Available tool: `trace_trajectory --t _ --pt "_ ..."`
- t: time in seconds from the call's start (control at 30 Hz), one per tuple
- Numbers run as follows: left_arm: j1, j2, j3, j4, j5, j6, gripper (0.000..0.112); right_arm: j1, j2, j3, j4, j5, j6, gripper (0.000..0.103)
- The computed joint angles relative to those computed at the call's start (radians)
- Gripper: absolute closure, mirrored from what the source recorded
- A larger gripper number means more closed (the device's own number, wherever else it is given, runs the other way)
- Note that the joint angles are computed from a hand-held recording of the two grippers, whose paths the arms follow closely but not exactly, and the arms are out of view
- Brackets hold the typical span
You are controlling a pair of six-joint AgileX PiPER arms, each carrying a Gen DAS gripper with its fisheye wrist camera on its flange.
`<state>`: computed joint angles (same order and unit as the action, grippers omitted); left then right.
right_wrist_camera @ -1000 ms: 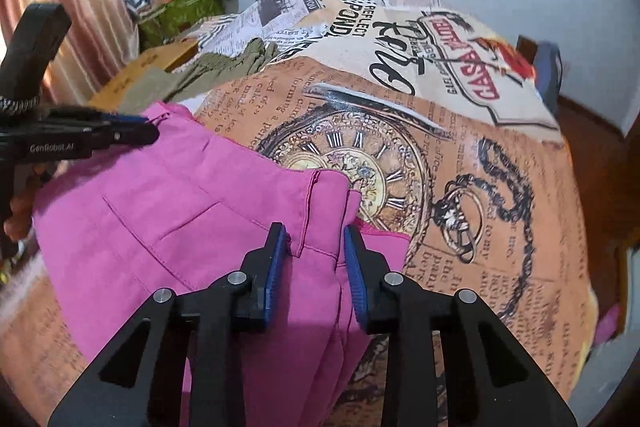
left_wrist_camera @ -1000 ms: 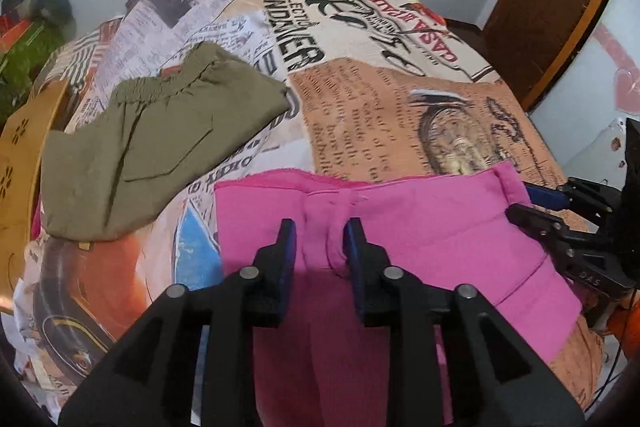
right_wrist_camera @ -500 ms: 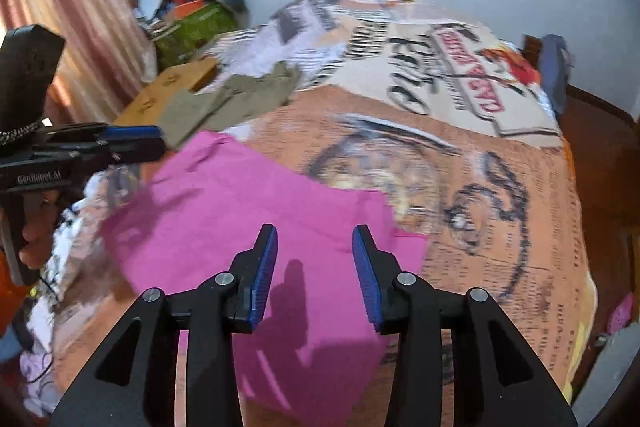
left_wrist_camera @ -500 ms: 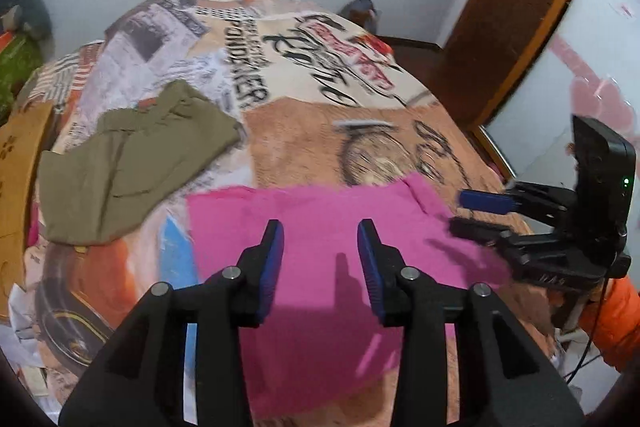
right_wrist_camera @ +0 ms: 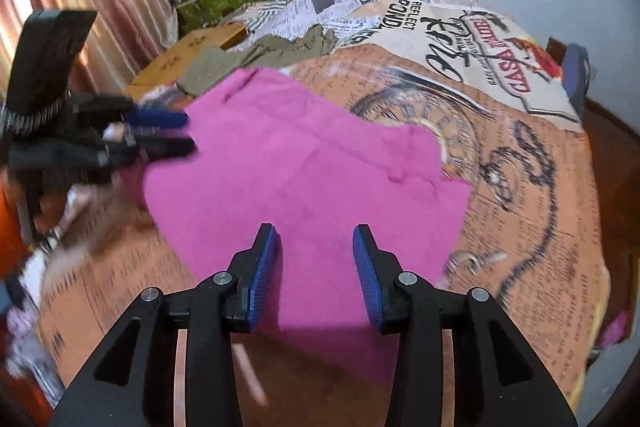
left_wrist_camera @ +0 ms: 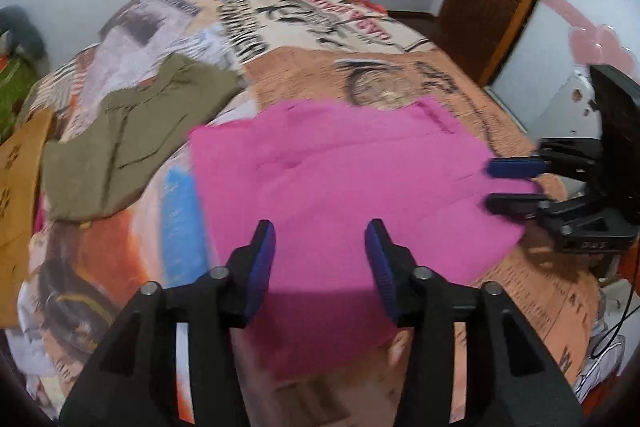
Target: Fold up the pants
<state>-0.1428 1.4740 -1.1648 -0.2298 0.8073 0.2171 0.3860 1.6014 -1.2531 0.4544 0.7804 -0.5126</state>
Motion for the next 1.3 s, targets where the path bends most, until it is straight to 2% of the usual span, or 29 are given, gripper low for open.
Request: trace_trajectory --t 0.13,0.3,0.37,0.53,0.67,0.83,1.0,1.17,1.3 --pt "0.071 -0.046 0.071 -0.04 0.014 0.026 0.063 -0.056 -0.051 0.058 0.047 0.029 -0.025 0.066" --pt "0.109 -0.123 0.165 -0.065 -0.015 0.024 0.059 -0.073 -0.083 0.096 0.016 0.03 -0.007 0.065" --pt "0.109 -0.137 0.177 -0.054 -0.017 0.011 0.057 -0.069 -0.094 0.112 -0.003 0.014 0.007 0.056" --pt "0.103 -0.145 0.134 -0.003 0.011 -0.026 0.058 -0.056 -0.099 0.072 -0.065 0.036 0.059 0.055" --pt "0.104 -0.103 0.047 0.009 0.02 -0.055 0.058 -0.046 -0.09 0.033 -0.123 -0.013 0.113 0.053" --pt "0.103 -0.002 -0.035 -0.03 0.029 -0.056 0.058 -0.085 -0.003 -0.031 -0.036 -0.011 0.11 0.053" --pt "0.085 0.074 -0.044 0.027 -0.023 -0.13 0.057 -0.09 0.06 -0.041 -0.001 -0.02 0.09 0.053" --pt "0.167 0.118 -0.045 -0.155 -0.016 -0.011 0.057 -0.119 0.093 -0.05 0.053 -0.007 0.06 0.051" --pt "0.169 0.132 -0.053 -0.187 -0.021 0.027 0.057 -0.138 0.127 -0.072 0.083 0.007 0.047 0.048"
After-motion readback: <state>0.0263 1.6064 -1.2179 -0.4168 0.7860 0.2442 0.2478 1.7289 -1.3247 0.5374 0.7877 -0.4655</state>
